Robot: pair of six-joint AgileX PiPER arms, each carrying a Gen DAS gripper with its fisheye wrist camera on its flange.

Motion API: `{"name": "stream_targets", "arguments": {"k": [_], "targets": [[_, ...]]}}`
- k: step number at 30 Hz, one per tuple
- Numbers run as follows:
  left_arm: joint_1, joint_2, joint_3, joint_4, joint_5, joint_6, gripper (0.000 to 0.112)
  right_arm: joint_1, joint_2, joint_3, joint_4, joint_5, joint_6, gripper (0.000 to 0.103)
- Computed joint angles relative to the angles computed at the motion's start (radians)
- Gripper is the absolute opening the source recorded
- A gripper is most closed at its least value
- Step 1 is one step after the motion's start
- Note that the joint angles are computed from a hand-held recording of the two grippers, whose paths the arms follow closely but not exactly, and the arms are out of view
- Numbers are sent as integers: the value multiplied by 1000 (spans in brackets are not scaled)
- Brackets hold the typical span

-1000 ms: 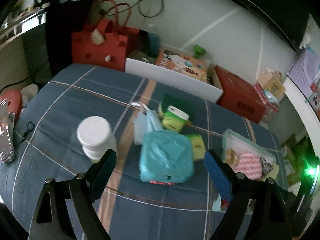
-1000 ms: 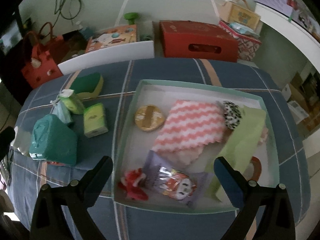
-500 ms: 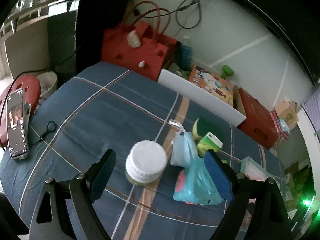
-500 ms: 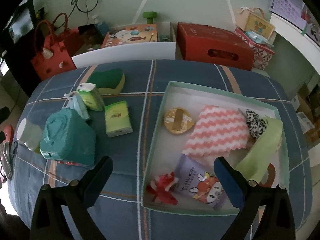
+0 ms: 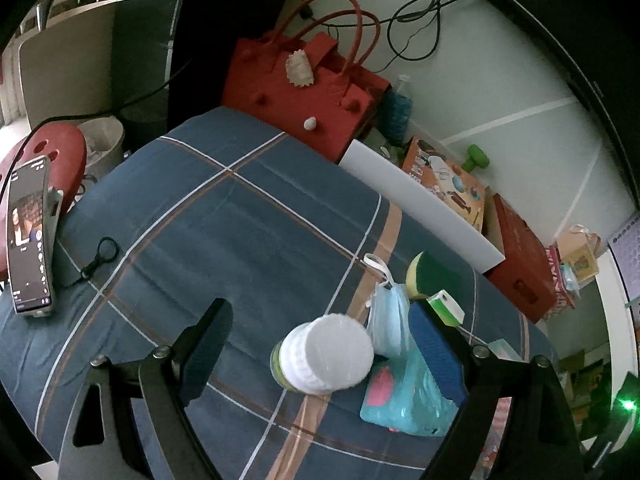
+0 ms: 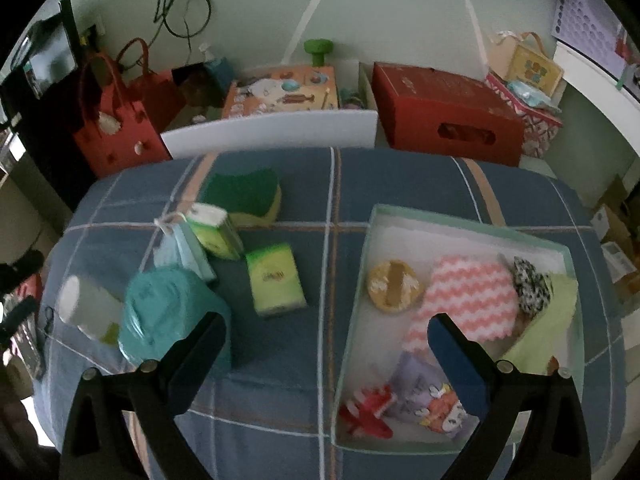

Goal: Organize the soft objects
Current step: 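Move both tools back over the bedspread toward the blue face mask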

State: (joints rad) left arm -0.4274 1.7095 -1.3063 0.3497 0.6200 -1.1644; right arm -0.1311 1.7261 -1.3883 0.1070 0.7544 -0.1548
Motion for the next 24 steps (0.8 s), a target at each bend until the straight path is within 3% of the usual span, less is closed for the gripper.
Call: {"name": "stream_targets", "arguments": {"k": [13,24], "targets": [[-1,213,-321,-150,128,224,90,36,167,-248,36,67,28,102],[-18,435,-628,-241,325,373,90,12,333,-365,120,142,-40,102]]}}
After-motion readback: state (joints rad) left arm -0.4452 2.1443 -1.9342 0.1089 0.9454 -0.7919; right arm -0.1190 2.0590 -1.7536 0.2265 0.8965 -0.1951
